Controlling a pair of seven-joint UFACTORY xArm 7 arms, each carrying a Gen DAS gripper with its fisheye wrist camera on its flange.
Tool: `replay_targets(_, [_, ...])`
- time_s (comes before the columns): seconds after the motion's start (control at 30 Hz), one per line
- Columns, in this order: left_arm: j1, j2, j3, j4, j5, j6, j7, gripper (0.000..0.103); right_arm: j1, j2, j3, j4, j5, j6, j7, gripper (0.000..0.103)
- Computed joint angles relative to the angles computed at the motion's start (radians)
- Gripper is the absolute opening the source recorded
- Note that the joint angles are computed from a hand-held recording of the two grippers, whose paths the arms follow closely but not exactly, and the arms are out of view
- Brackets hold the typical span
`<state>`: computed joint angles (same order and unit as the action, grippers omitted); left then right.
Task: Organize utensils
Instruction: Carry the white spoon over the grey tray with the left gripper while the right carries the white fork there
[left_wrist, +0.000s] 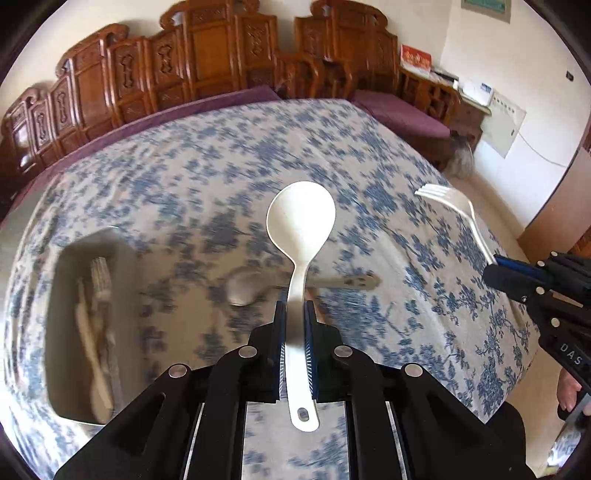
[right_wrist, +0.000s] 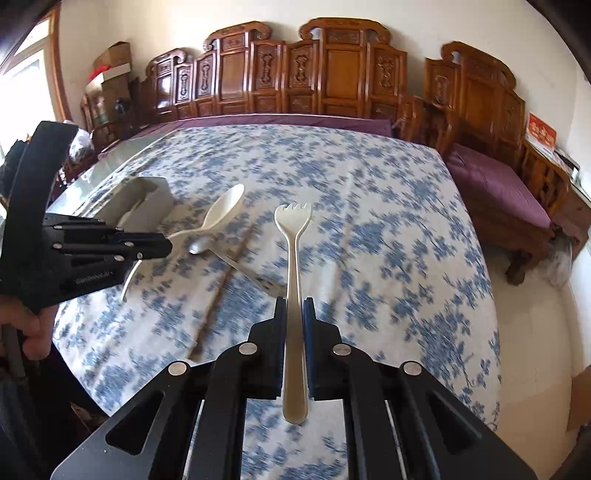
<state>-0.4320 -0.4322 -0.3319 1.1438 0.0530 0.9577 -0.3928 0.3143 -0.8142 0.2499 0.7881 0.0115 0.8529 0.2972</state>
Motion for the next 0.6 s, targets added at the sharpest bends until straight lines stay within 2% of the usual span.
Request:
replay_targets(0.3, [0.072, -0.143, 0.107, -0.063, -0.026, 0.031, 0.108, 0.008, 0.017, 0.219, 0.094, 0.184, -0.035, -0.048, 0.063, 0.011])
replay_targets(0.6, [0.17, -0.219, 0.188, -0.14, -0.058, 0.061, 0.216, 0.009, 0.07, 0.418, 0.145, 0.338, -0.121, -0.069, 0.145, 0.011])
